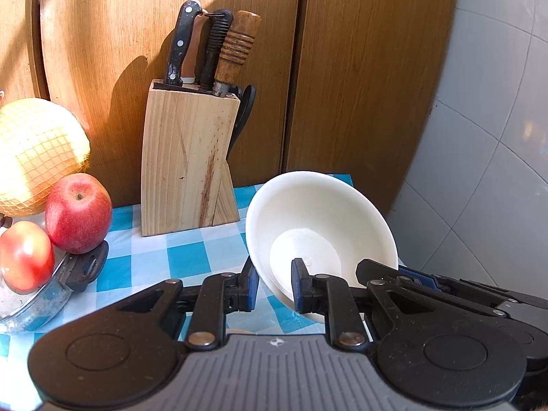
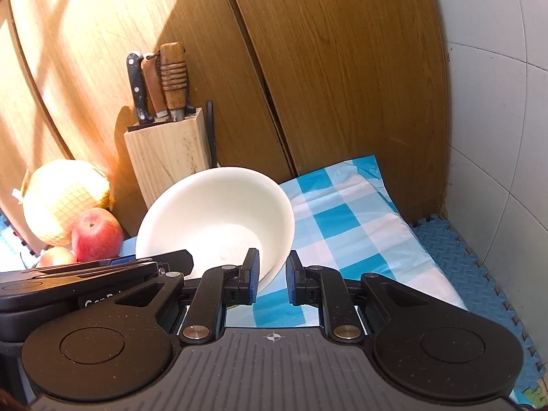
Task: Organize plates and bowls
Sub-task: 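Carry the cream bowl with the right gripper over the nested bowls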
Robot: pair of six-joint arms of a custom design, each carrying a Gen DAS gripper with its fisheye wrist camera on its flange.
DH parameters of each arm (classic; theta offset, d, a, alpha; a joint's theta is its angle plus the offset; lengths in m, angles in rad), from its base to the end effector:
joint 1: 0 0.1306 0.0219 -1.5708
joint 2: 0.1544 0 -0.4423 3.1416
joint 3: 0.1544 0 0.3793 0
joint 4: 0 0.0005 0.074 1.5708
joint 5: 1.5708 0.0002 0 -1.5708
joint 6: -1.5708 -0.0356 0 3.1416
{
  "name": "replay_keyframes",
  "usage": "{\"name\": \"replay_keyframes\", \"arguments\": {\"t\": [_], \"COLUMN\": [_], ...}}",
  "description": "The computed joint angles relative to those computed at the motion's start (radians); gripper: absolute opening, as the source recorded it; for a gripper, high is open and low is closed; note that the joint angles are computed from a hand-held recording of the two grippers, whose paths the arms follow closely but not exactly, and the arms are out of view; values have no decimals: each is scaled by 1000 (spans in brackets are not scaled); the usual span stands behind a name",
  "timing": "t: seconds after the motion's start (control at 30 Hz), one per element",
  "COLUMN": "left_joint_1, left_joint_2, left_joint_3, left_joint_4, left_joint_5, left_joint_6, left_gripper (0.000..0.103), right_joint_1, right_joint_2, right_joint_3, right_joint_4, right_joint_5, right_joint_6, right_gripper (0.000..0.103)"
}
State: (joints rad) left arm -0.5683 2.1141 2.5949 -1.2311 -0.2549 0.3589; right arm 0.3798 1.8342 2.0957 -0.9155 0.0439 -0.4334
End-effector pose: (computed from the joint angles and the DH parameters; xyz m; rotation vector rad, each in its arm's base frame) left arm 0.6127 -0.3812 0.5709 0.1126 2.2955 -0.1833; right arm 0.6087 0.2408 0.5661 0.0848 2.2518 0.3943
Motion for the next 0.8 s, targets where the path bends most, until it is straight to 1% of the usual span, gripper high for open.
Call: {"name": "replay_keyframes", "arguments": {"t": [0.43, 0.67, 0.8], "left_joint_1": [-6, -9, -12], "left_joint_2": [-144, -205, -227], "left_joint_3": [-238, -340, -378], "left_joint_4": [107, 139, 140], "left_joint_5": [-44, -59, -70], "left_joint_6": [-2, 7, 9], "left_gripper": [14, 15, 15], "right_joint_1": [36, 64, 76], "right_joint_2": [-56, -82, -93], "right_joint_3": [-69, -105, -119], "right_joint_4": [36, 52, 51], "right_joint_5": [-11, -7, -8], "right_joint_6": [2, 6, 9], "right_gripper": [22, 22, 22]}}
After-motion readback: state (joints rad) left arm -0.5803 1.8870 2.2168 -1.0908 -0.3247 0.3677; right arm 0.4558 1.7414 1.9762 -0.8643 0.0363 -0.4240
